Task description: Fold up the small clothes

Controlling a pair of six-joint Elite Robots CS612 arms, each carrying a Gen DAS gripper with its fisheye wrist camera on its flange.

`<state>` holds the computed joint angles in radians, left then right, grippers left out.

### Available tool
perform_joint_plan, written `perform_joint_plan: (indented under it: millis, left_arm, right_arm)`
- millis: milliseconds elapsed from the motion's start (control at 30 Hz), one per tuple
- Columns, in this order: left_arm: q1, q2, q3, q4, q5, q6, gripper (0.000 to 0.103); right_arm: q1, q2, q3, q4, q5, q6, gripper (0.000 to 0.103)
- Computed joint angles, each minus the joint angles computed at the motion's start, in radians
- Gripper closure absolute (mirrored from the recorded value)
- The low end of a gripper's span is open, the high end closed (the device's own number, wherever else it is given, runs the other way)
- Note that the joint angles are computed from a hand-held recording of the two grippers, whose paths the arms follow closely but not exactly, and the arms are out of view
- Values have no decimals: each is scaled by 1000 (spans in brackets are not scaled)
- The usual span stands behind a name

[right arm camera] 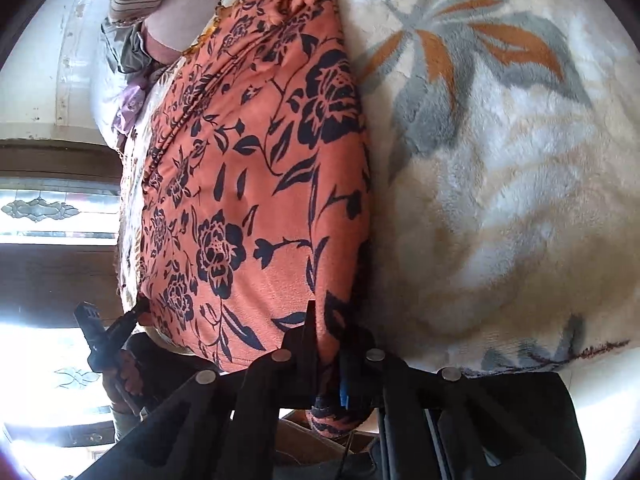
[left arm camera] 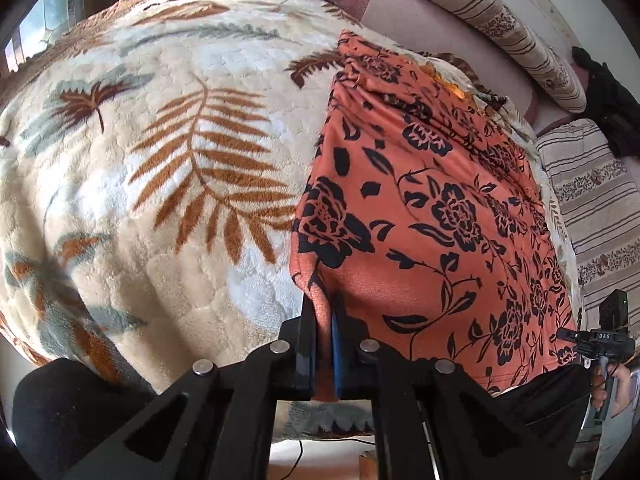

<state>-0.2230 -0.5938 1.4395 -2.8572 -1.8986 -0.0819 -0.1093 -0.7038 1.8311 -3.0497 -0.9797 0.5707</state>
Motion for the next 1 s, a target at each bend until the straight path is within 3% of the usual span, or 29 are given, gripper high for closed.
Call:
perform_joint_plan:
  millis: [167, 233, 367, 600, 733, 867, 1000]
  left_arm:
    - [11, -20, 4, -53, -76, -17, 97]
    - [11, -15, -9, -39, -70, -14, 98]
    - [9, -3, -26, 11, -49, -14, 97]
    - [19, -1, -32, -38, -104, -29, 97]
    - [7, 20, -88, 109, -62, -5, 98]
    - [12, 30, -155, 85, -134, 10, 98]
    - [7, 90, -345, 43, -198, -28, 98]
  right_arm:
    - [-21, 15, 20, -228, 115, 127, 96]
    - [-27, 34, 13, -311, 158, 197, 96]
    - [-31, 66, -1, -386, 192, 287, 96]
    - [-36, 87, -4, -519, 218, 379, 96]
    - [-37, 110, -25, -521, 230, 414, 96]
    - [-40, 128, -75, -565, 248, 450, 96]
    - [-59, 159, -214, -633, 234, 502, 96]
